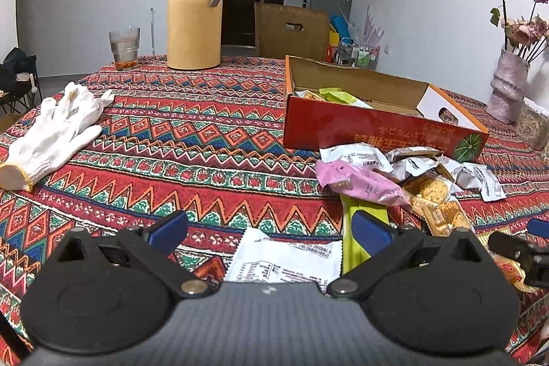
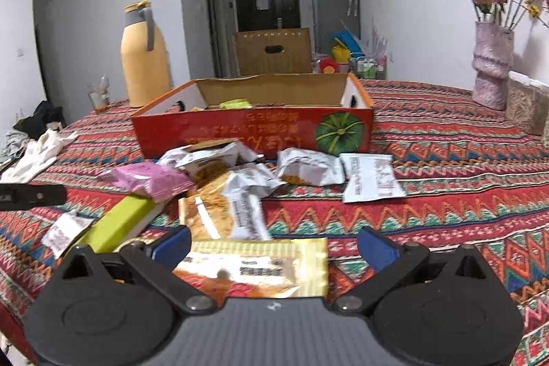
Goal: Organize snacks
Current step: 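Withdraw both tools from the box back toward the snack pile, then grasp the orange-and-gold wafer pack with the right tool while the left tool grasps a white packet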
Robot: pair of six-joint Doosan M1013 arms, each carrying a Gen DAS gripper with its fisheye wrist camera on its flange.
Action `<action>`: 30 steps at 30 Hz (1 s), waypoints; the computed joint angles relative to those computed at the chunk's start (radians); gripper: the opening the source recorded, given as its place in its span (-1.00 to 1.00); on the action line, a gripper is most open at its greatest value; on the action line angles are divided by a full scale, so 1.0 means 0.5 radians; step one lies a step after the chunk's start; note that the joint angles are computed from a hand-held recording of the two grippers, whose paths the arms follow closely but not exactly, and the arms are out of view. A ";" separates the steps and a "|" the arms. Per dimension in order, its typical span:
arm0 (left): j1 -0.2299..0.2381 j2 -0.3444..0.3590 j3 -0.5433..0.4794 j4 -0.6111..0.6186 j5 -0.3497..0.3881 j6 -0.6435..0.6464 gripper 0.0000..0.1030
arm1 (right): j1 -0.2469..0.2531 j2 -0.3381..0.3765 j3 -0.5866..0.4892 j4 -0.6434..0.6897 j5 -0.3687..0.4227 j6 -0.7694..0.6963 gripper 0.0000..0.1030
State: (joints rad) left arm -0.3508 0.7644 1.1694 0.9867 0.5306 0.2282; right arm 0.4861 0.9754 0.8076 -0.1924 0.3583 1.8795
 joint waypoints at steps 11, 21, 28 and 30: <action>-0.002 -0.020 0.033 -0.041 -0.027 0.033 1.00 | 0.053 -0.005 0.003 0.080 0.032 -0.127 1.00; 0.006 -0.075 0.138 0.004 -0.117 -0.039 1.00 | 0.092 0.020 -0.044 0.111 0.170 -0.288 0.97; 0.006 -0.090 0.168 0.029 -0.172 -0.073 1.00 | 0.053 -0.055 0.103 -0.266 0.136 -0.027 0.88; 0.001 -0.084 0.158 0.012 -0.175 -0.051 1.00 | 0.037 -0.040 0.081 -0.383 0.169 0.146 0.88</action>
State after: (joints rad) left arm -0.3505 0.7223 1.2483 0.9926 0.4431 0.2026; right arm 0.5045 0.9552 0.8483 -0.3839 0.4428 1.9523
